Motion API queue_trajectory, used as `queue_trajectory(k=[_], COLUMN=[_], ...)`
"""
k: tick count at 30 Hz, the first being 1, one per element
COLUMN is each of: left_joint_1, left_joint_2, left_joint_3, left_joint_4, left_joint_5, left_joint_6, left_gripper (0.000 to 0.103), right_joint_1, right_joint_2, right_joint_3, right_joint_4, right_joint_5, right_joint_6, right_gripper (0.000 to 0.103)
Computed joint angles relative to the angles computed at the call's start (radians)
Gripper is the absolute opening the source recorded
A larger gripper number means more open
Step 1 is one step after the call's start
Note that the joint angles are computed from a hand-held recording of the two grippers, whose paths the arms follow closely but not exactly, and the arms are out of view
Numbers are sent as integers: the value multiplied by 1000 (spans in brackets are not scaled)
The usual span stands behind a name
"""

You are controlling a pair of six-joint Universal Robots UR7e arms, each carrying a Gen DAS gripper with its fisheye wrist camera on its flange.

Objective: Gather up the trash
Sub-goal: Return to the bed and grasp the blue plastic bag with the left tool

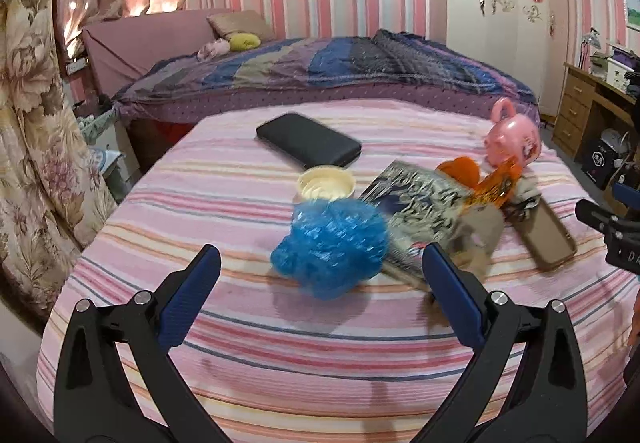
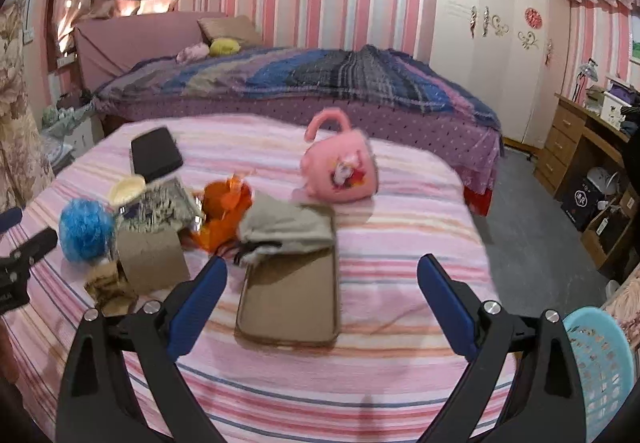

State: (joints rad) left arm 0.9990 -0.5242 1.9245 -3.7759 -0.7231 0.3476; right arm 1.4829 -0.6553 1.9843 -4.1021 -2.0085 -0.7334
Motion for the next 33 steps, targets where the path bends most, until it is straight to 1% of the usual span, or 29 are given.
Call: queue_trajectory(k=[3,8,10,12,13,15,17,18,20,21,23,26,28,33], left_joint_1=[16,37,42,55,57,65,68,70,72,72,71,64,56,56], left_joint_2=[-1,1,10,10,12,12,13,13,12,11,9,6,3,-32], left_joint_3=[-13,-44,-60,-76,-82,-93,-103,-106,-109,-108,-105,-93,-81,-40], left_joint_4=[49,116,123,160,172,216,249,263,277,275,271,246,230,184], left_joint_5=[7,-2,-7,-34,-36,-55,-68,-75,-92,-98,-107,-94,-64,-51], left_joint_6=[-22,-57,-55,-71,-78,-96,-105,-108,-115,-117,-113,-98,-88,-85], left_gripper=[97,97,97,97,97,93,80,76,62,58,42,38,38,38], right_joint_1=[0,2,-6,-10,-10,-4,1,2,4,5,7,16,23,46], right_joint_2=[9,37,26,16,17,22,32,36,40,41,42,50,56,79], right_joint_3=[-8,-33,-21,-14,-17,-20,-27,-28,-27,-27,-25,-26,-29,-56], right_joint_4=[5,-9,9,40,46,50,44,43,48,51,61,58,62,124], right_joint_5=[-3,-45,-32,-13,-10,-8,-9,-8,-3,-2,10,27,43,81], right_joint_6=[-3,-52,-30,-3,-1,-11,-27,-30,-26,-23,-10,-14,-13,-11], right_gripper=[94,94,94,94,94,94,94,94,94,94,94,94,94,94])
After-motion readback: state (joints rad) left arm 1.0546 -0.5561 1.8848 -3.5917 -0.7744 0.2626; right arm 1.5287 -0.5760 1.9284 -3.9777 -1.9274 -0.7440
